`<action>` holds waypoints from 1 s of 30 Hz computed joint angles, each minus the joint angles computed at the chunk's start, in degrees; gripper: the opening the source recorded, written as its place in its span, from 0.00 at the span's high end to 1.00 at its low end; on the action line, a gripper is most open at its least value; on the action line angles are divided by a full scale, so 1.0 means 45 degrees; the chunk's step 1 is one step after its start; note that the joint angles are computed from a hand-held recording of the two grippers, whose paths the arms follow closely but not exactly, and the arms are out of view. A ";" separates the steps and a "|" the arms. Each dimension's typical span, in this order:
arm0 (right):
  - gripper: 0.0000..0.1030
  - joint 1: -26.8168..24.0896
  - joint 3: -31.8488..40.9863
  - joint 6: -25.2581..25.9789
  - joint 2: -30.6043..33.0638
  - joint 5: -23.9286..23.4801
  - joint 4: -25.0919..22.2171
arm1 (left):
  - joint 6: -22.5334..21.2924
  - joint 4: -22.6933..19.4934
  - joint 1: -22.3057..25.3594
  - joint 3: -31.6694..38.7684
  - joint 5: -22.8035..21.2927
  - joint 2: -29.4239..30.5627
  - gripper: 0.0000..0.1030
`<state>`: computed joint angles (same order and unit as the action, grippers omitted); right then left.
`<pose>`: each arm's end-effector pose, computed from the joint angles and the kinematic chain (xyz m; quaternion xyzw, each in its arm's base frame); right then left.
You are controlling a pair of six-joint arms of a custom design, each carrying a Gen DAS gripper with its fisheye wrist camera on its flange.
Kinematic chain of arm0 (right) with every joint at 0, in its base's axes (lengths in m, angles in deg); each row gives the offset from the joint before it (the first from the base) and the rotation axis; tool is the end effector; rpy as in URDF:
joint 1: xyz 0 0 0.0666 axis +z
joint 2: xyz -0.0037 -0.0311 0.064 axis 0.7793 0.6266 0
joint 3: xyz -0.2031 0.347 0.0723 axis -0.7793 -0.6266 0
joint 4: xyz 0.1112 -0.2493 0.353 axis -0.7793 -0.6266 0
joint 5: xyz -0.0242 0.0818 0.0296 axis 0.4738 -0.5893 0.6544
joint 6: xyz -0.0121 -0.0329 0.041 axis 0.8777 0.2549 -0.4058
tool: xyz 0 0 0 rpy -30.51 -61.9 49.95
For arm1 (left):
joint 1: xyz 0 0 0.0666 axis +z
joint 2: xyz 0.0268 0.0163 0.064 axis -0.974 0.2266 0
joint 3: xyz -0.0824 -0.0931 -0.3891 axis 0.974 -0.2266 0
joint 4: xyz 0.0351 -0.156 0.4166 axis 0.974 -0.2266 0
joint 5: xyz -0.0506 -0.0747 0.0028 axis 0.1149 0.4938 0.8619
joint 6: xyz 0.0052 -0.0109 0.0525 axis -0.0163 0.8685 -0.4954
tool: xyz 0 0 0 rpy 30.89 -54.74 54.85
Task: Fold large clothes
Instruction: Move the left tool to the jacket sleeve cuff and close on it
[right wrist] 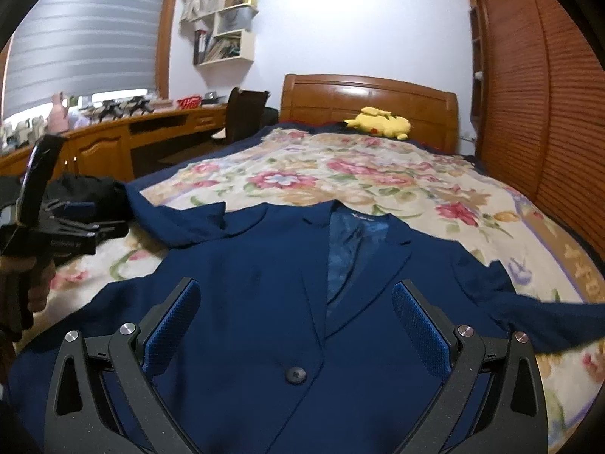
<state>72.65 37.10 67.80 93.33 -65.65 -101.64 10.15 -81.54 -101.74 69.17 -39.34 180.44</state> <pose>0.6076 0.2438 0.4504 -0.2544 0.8123 0.1193 0.5110 0.5979 -0.2594 0.4293 -0.0782 0.8939 0.0401 0.4395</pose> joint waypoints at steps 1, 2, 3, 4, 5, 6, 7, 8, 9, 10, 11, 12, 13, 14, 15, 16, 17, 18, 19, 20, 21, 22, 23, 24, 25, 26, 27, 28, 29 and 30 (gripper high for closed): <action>0.00 0.0024 0.0154 0.0134 0.0109 0.0001 -0.0072 | 0.0000 -0.0064 0.0077 0.0101 -0.0045 0.0096 0.00; 0.00 0.0046 0.0325 0.0245 0.0242 -0.0019 -0.0110 | -0.0006 -0.0091 0.0142 0.0163 -0.0069 0.0162 0.00; 0.00 0.0050 0.0397 0.0279 0.0313 -0.0078 -0.0128 | 0.0018 -0.0167 0.0253 0.0287 -0.0026 0.0271 0.00; 0.00 0.0047 0.0458 0.0286 0.0381 -0.0153 -0.0150 | 0.0086 -0.0246 0.0355 0.0398 0.0031 0.0366 0.00; 0.00 0.0047 0.0520 0.0270 0.0452 -0.0215 -0.0177 | 0.0172 -0.0295 0.0460 0.0490 0.0100 0.0448 0.00; 0.00 0.0039 0.0628 0.0241 0.0566 -0.0346 -0.0265 | 0.0225 -0.0324 0.0535 0.0534 0.0167 0.0486 0.00; 0.00 0.0038 0.0707 0.0250 0.0655 -0.0438 -0.0331 | 0.0337 -0.0378 0.0678 0.0645 0.0236 0.0586 0.00; 0.00 0.0059 0.0786 0.0270 0.0743 -0.0489 -0.0378 | 0.0455 -0.0446 0.0766 0.0748 0.0233 0.0675 0.01; 0.00 0.0074 0.0840 0.0292 0.0810 -0.0530 -0.0405 | 0.0511 -0.0485 0.0841 0.0821 0.0267 0.0740 0.04; 0.00 0.0104 0.0859 0.0310 0.0851 -0.0574 -0.0417 | 0.0632 -0.0639 0.0977 0.1015 0.0353 0.0899 0.05; 0.00 0.0121 0.0876 0.0340 0.0889 -0.0637 -0.0437 | 0.0735 -0.0763 0.1066 0.1144 0.0377 0.1002 0.05; 0.00 0.0133 0.0887 0.0362 0.0921 -0.0685 -0.0453 | 0.0791 -0.0832 0.1110 0.1229 0.0379 0.1075 0.05; 0.00 0.0144 0.0905 0.0377 0.0946 -0.0713 -0.0475 | 0.0891 -0.0984 0.1186 0.1408 0.0337 0.1233 0.06; 0.00 0.0154 0.0931 0.0408 0.0978 -0.0775 -0.0529 | 0.0979 -0.1141 0.1231 0.1533 0.0262 0.1331 0.06; 0.00 0.0153 0.0933 0.0457 0.0994 -0.0844 -0.0579 | 0.1085 -0.1343 0.1280 0.1704 0.0221 0.1450 0.07; 0.00 0.0162 0.0954 0.0482 0.1018 -0.0858 -0.0592 | 0.1194 -0.1477 0.1353 0.1865 0.0256 0.1585 0.07; 0.00 0.0148 0.0920 0.0530 0.1006 -0.0910 -0.0609 | 0.1321 -0.1648 0.1416 0.2050 0.0244 0.1738 0.07; 0.00 0.0144 0.0913 0.0545 0.0996 -0.0920 -0.0634 | 0.1369 -0.1777 0.1438 0.2175 0.0198 0.1821 0.08; 0.00 0.0125 0.0876 0.0568 0.0969 -0.0968 -0.0664 | 0.1417 -0.1908 0.1475 0.2325 0.0144 0.1941 0.09; 0.00 0.0105 0.0854 0.0569 0.0954 -0.0998 -0.0675 | 0.1467 -0.2137 0.1531 0.2569 0.0113 0.2124 0.10; 0.00 0.0096 0.0855 0.0562 0.0954 -0.1012 -0.0689 | 0.1509 -0.2284 0.1567 0.2715 0.0082 0.2245 0.12; 0.00 0.0084 0.0871 0.0545 0.0965 -0.1030 -0.0725 | 0.1548 -0.2378 0.1593 0.2776 0.0066 0.2295 0.14; 0.00 0.0082 0.0881 0.0545 0.0974 -0.1030 -0.0742 | 0.1643 -0.2541 0.1645 0.2911 0.0042 0.2406 0.15; 0.00 0.0062 0.0881 0.0569 0.0976 -0.1046 -0.0783 | 0.1706 -0.2615 0.1689 0.2969 0.0050 0.2453 0.18; 0.00 0.0062 0.0866 0.0577 0.0970 -0.1027 -0.0776 | 0.1825 -0.2685 0.1759 0.3007 0.0148 0.2497 0.22; 0.00 0.0053 0.0859 0.0582 0.0968 -0.0991 -0.0768 | 0.1920 -0.2760 0.1812 0.3083 0.0226 0.2554 0.24; 0.00 0.0034 0.0865 0.0576 0.0978 -0.0990 -0.0763 | 0.2024 -0.2812 0.1857 0.3120 0.0260 0.2585 0.27; 0.00 0.0013 0.0856 0.0544 0.0974 -0.1005 -0.0750 | 0.2093 -0.2814 0.1913 0.3116 0.0348 0.2593 0.33; 0.00 -0.0008 0.0849 0.0499 0.0964 -0.1028 -0.0748 | 0.2117 -0.2910 0.1952 0.3179 0.0381 0.2641 0.35; 0.00 -0.0028 0.0863 0.0464 0.0973 -0.1045 -0.0749 | 0.2137 -0.3004 0.1991 0.3259 0.0450 0.2695 0.40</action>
